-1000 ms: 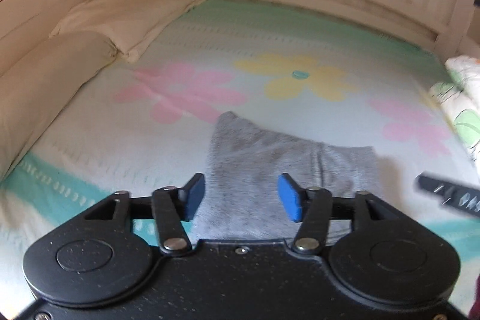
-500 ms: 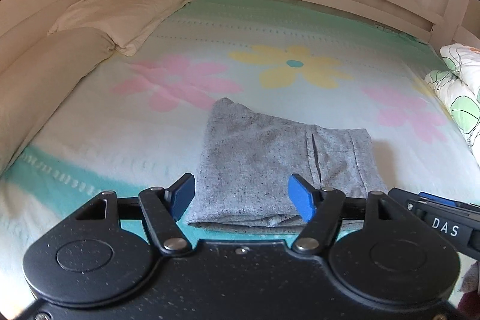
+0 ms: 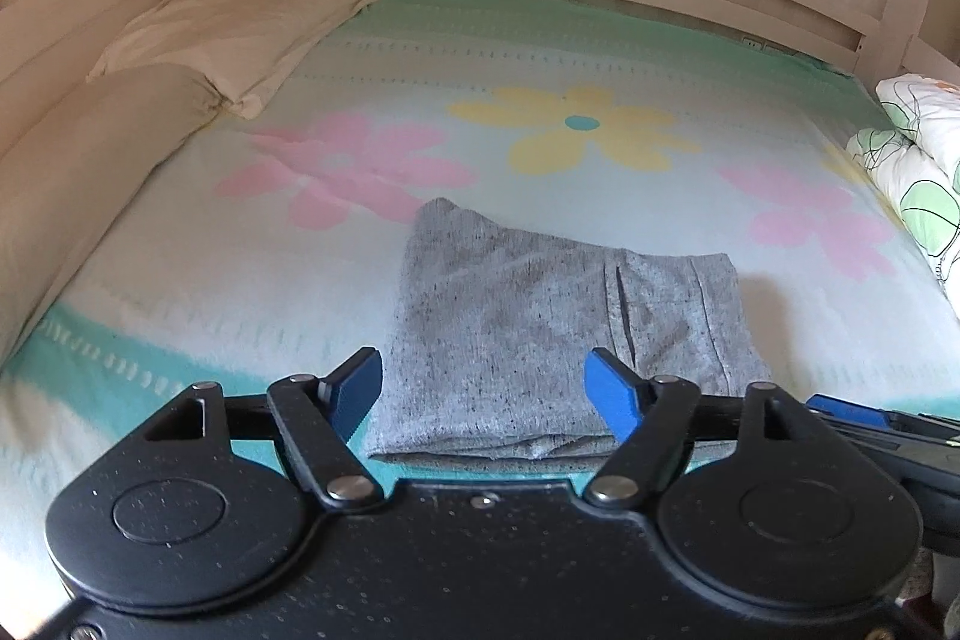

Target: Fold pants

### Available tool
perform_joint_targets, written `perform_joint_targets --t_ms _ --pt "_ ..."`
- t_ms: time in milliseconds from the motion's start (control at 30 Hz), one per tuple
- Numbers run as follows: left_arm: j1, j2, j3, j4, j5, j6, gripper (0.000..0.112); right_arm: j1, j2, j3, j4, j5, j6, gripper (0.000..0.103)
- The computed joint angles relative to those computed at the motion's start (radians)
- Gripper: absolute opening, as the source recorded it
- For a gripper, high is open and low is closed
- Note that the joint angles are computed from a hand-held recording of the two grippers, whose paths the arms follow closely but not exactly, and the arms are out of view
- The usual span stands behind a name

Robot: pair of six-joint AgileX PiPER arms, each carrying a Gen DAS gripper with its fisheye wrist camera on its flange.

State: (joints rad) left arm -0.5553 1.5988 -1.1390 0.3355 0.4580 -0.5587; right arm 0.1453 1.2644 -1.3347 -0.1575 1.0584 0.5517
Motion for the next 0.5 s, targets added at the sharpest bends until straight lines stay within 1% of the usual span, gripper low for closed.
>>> perform_joint_targets --t_ms 100,500 --pt "-0.007 0.004 -0.004 0.033 0.017 -0.036 0.076 0.006 -0.003 0.001 -0.004 0.000 0.001 0.040" --pt "-0.026 0.003 0.009 0.075 0.022 -0.062 0.076 0.006 -0.008 0.002 -0.003 0.010 -0.002 0.040"
